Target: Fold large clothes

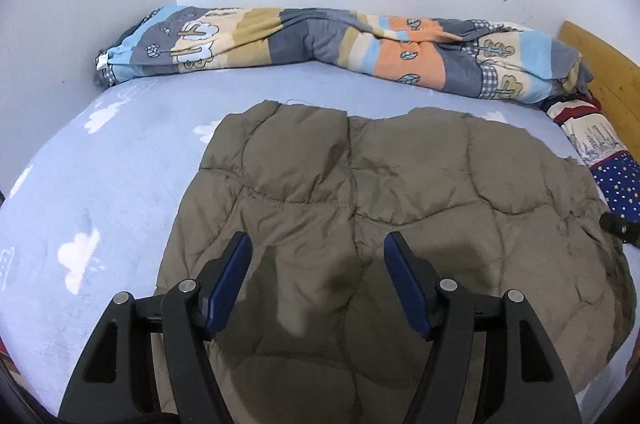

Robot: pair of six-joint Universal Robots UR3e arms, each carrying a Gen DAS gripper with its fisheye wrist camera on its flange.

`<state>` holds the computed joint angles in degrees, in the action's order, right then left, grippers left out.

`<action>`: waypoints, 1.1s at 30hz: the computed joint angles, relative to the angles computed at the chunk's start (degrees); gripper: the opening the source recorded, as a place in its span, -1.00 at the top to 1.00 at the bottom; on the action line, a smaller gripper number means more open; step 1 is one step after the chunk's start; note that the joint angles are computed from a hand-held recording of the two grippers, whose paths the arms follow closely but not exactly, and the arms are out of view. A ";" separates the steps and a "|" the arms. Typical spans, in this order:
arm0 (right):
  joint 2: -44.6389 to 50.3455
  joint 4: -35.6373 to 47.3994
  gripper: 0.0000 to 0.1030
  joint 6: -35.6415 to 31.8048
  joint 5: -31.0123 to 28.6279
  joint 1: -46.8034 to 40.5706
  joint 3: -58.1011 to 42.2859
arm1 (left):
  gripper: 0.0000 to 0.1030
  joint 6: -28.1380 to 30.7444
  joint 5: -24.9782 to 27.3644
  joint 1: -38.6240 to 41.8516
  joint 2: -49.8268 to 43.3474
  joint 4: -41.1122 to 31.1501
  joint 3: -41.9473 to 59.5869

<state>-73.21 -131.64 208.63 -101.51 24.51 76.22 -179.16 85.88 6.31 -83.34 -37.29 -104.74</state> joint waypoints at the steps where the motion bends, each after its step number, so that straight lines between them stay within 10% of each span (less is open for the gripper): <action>1: -0.60 -0.56 -0.39 -0.35 0.99 0.30 0.87 | -0.32 0.13 0.26 -0.30 0.45 0.28 -0.47; 33: 0.45 3.18 -0.57 -4.13 -1.78 8.07 -1.08 | -0.32 0.08 4.92 -5.61 4.09 1.35 -4.38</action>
<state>-72.76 -128.46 204.50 -103.29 32.58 75.13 -179.08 90.80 0.70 -79.25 -35.94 -109.13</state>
